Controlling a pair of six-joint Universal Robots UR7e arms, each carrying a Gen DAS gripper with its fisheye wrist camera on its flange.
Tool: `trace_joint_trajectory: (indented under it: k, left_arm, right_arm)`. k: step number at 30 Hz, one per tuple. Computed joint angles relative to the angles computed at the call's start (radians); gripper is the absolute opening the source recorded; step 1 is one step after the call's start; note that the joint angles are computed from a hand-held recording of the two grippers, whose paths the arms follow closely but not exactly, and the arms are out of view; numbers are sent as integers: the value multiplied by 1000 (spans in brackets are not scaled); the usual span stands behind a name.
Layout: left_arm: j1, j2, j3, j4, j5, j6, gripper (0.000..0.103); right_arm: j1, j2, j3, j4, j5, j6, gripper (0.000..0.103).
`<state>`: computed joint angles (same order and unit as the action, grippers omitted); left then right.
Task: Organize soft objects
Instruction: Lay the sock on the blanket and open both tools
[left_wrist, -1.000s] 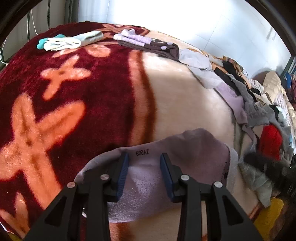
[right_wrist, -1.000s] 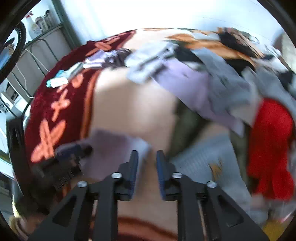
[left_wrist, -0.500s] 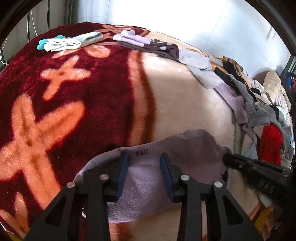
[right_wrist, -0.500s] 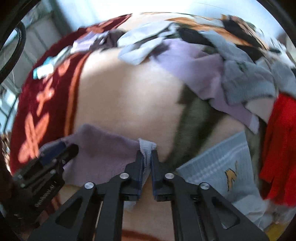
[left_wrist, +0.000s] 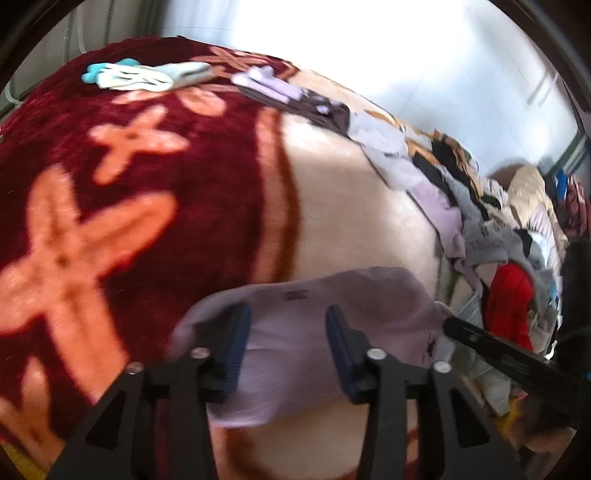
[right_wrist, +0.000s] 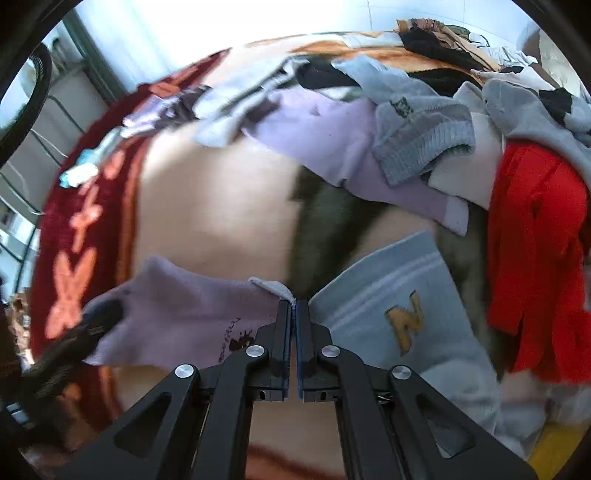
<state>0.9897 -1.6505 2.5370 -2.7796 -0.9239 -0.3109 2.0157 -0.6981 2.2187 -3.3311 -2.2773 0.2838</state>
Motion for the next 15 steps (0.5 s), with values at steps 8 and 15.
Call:
trace_joint_trajectory:
  k: [8,15]
  left_arm:
    - [-64,-184,12,238,152,-142,51]
    - [-163,-308,-3,548,209,-328,51]
  right_arm:
    - [6,-54,36,0,20,-23,22]
    - [25,-134,99,-72,65,-49,25]
